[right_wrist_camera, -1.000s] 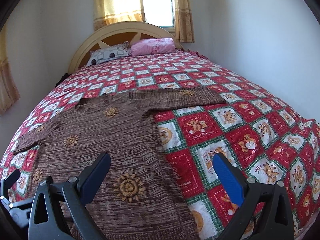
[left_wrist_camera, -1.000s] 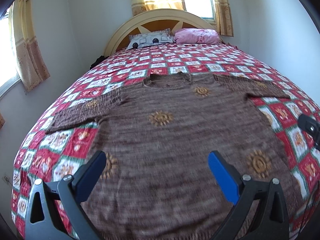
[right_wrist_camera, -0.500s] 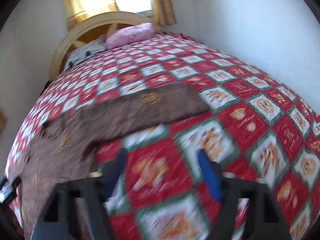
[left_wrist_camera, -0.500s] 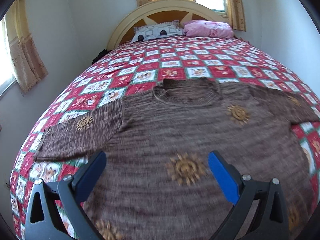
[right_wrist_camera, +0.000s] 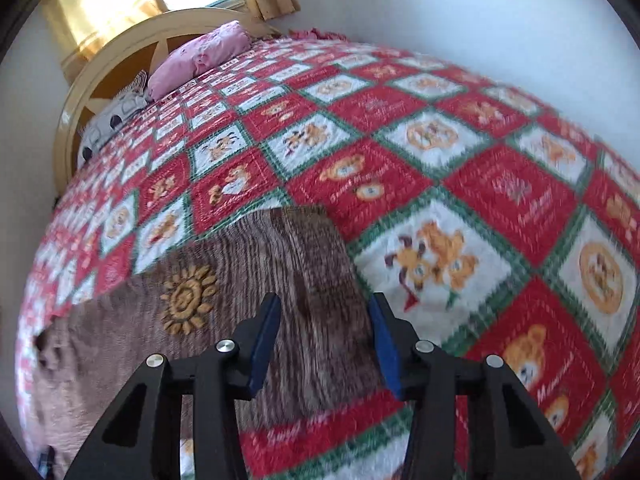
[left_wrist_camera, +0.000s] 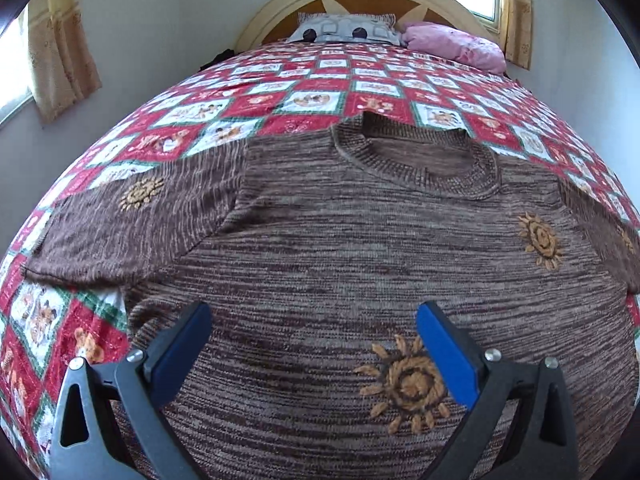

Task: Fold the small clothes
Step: 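Grasp the sweater sleeve with the right tool and lift it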

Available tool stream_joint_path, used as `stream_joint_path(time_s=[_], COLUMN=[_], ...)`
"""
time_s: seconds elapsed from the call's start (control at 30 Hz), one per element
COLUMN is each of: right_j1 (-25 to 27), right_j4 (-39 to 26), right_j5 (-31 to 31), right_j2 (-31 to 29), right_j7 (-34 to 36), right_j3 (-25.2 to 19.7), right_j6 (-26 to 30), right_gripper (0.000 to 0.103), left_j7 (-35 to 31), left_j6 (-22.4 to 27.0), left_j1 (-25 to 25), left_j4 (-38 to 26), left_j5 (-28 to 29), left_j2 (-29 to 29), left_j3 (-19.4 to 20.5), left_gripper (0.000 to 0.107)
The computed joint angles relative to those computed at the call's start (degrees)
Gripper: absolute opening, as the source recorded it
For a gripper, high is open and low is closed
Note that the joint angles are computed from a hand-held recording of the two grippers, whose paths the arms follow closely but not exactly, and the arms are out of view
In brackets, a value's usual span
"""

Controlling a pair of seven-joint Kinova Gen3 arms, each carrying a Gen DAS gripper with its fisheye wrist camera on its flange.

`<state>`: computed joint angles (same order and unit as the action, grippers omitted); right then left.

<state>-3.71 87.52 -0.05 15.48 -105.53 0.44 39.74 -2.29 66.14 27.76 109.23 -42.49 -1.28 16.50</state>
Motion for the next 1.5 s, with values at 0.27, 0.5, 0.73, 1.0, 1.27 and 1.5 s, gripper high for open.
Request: stream_joint_path(time_s=[0.27,0.5,0.73,1.0,1.27,1.5], right_j1=[-4.11,-3.12,-8.43,-21.38,-30.19,-18.22], right_j4=[-0.53,0.63,-2.6,-5.03,-2.38,-0.56], right_j5=[1.73,13.77,13.23,11.66,7.97,-3.78], right_j2=[0.7,-5.09,-8.83,-1.4,3.86,5.4], right_j7=[3.76,-6.48,-4.83,-5.91,-4.8,7.0], right_j3=[3.31,-5.16,-12.39,-16.78,-10.41,-21.77], right_j6=[0.24,-0.8,1.59,-0.78,-6.41,-9.87], right_gripper=[0.01,0.008,0.008,0.008,0.008,0.012], left_j7=[-1.81,-1.05,1.55,3.87,3.81,3.64], left_j6=[-2.98,-5.12,-8.21,-11.69,-12.54,-12.59], left_j1=[-1.1,-2.96,-4.72,-7.95,-9.39,-9.71], left_j4=[0.88,2.19,4.73,7.08,7.57,7.6], left_j5=[3.72,3.54,3.16,2.84,2.99,3.08], left_j2=[-0.89,-2.03,-4.69,-7.05,-7.52,-7.54], left_j3=[-1.25,-0.53,0.21,2.21,3.11,3.34], left_gripper=[0.103,0.103,0.103,0.103,0.103,0.103])
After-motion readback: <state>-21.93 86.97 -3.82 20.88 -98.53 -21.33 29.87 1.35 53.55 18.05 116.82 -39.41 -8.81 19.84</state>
